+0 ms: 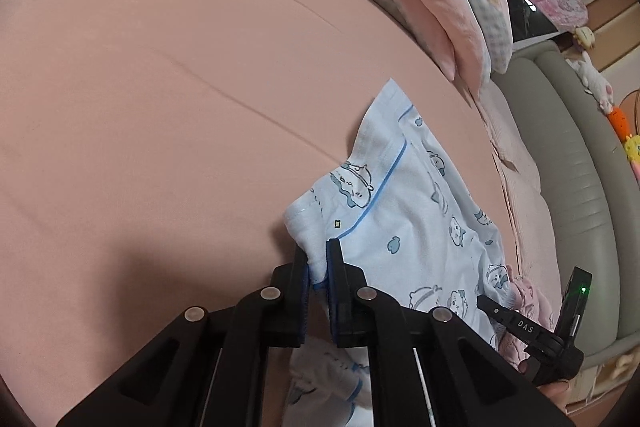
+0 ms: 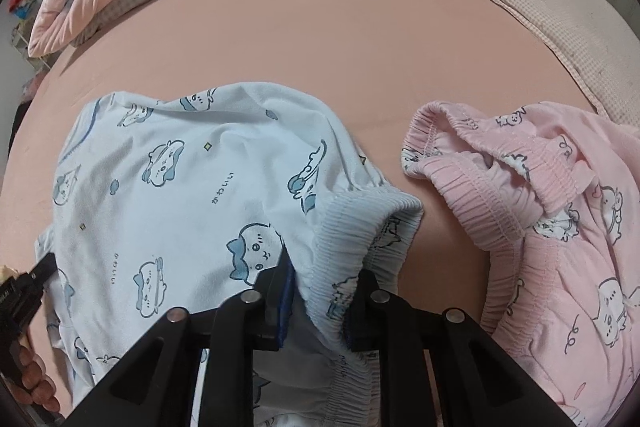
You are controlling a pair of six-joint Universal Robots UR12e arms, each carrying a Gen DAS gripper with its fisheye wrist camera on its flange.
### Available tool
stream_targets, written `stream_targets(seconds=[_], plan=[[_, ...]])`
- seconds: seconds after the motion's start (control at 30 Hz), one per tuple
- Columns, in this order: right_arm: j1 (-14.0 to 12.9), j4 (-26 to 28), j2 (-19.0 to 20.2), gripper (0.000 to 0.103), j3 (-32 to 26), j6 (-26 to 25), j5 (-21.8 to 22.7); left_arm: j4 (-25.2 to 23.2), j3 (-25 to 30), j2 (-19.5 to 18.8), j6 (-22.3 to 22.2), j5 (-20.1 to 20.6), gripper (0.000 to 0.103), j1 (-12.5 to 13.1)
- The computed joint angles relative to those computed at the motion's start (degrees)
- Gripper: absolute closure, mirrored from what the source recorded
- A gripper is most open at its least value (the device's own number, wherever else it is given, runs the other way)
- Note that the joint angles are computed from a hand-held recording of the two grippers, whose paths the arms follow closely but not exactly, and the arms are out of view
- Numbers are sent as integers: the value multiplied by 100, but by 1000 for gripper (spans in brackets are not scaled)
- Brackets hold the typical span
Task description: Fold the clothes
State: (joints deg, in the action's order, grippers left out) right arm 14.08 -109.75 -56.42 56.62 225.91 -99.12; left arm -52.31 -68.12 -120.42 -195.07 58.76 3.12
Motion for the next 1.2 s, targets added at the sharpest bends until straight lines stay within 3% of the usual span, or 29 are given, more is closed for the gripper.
stream_targets(seconds=[0.13, 0.27, 0.5, 0.7, 0.8, 0.87, 0.93, 1.0, 1.07, 1.13, 1.2], plan=[[-49, -51, -38, 97, 50, 158, 79, 175, -85, 74, 50, 128, 97, -16], [-86, 120, -21, 100, -22, 139, 25, 237, -39, 77, 225, 535, 97, -94], [-16, 804, 213, 101, -517, -11, -526, 165, 76, 27, 472, 1331, 97, -216], [-51, 979, 305, 103, -674, 133, -509, 121, 140, 13, 1169, 2137, 97, -370], [-41, 797, 269, 103, -564, -51, -465, 262, 95, 45, 1374, 2183, 97, -395], [-71, 335, 139, 95, -289, -143, -284, 214, 127, 45, 1330, 2114, 97, -375], [-148, -263, -38, 79, 71, -56, 118, -60, 258, -2, 1121, 1817, 96, -300], [-216, -777, -174, 51, 357, 63, 467, -438, 409, -62, 869, 1475, 95, -213], [-215, -904, -196, 43, 379, 87, 453, -754, 510, -95, 606, 1276, 92, -142], [-168, -726, -55, 42, 69, 39, 344, -989, 574, -116, 400, 1092, 79, -75], [-124, -658, -43, 41, 17, 25, 273, -1001, 508, -77, 336, 887, 48, -9]])
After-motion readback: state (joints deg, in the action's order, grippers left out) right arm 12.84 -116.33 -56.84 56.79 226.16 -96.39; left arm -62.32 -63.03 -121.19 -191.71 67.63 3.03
